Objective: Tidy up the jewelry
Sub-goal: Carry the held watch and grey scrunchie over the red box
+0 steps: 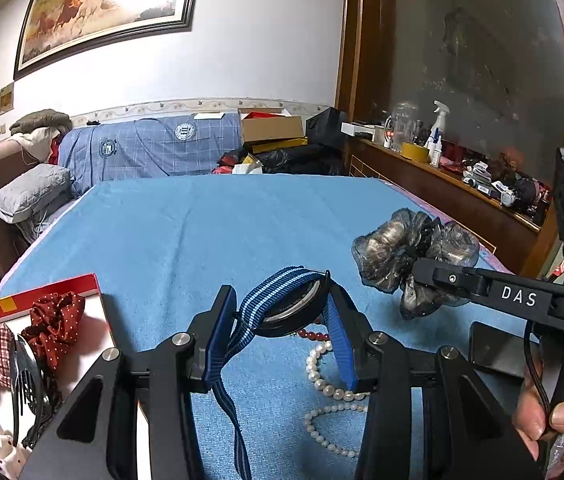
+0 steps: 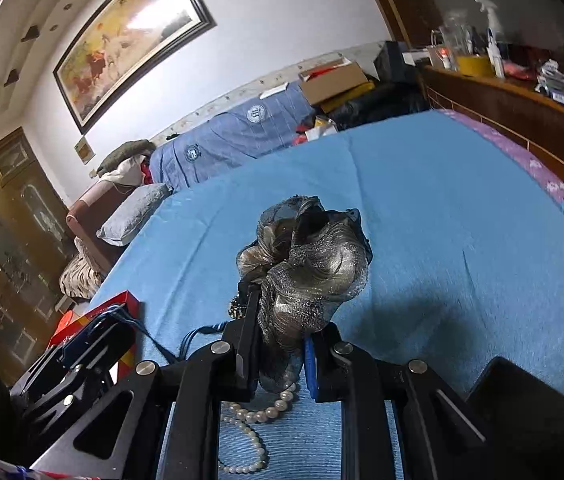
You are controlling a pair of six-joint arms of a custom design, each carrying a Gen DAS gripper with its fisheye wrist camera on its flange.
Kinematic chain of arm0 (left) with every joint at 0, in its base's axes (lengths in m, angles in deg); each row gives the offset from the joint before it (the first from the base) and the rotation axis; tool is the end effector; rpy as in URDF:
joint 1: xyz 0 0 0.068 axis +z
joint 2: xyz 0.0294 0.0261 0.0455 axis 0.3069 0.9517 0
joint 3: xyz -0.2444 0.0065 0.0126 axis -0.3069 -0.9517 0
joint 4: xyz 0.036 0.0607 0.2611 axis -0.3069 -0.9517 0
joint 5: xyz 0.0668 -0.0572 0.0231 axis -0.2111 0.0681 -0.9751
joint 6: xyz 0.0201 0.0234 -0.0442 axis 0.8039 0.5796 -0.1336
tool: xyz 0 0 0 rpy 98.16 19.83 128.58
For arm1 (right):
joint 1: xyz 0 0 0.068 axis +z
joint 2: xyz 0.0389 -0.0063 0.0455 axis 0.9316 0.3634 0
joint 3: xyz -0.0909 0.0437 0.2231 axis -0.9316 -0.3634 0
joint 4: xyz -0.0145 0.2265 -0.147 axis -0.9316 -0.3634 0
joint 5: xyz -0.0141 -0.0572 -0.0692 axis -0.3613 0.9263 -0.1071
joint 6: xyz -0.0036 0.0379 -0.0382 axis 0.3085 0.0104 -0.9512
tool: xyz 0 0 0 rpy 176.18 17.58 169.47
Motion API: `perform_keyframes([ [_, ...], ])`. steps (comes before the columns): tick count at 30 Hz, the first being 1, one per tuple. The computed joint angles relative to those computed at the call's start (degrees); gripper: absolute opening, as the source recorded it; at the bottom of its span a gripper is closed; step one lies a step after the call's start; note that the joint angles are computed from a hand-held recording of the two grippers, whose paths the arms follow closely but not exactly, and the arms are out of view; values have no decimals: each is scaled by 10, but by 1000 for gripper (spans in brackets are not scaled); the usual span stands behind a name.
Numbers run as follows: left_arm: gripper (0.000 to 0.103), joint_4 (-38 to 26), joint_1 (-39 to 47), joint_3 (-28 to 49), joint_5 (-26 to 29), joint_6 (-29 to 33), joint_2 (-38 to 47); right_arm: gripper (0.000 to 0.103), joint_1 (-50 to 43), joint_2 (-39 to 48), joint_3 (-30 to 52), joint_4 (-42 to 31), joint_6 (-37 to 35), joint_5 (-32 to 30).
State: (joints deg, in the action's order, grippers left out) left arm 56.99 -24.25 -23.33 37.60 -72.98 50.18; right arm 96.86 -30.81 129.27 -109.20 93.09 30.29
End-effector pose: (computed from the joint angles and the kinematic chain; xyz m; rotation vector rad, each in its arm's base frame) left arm 0.1759 -0.1464 0.3079 0.3573 2.0471 -0.3159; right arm 0.1686 0.0811 0.2727 0.2695 2.1385 0.4000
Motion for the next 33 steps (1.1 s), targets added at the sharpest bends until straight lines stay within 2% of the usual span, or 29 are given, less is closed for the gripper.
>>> perform_keyframes([
  [19, 44, 8, 4, -13, -20, 2, -25, 19, 34, -2, -3, 13, -14, 34],
  [28, 44, 11, -5, -12, -75, -4, -37, 19, 68, 3, -3, 18, -18, 57],
  [33, 44, 7, 0, -12, -85, -11, -40, 19, 79, 8, -2, 23, -27, 65],
])
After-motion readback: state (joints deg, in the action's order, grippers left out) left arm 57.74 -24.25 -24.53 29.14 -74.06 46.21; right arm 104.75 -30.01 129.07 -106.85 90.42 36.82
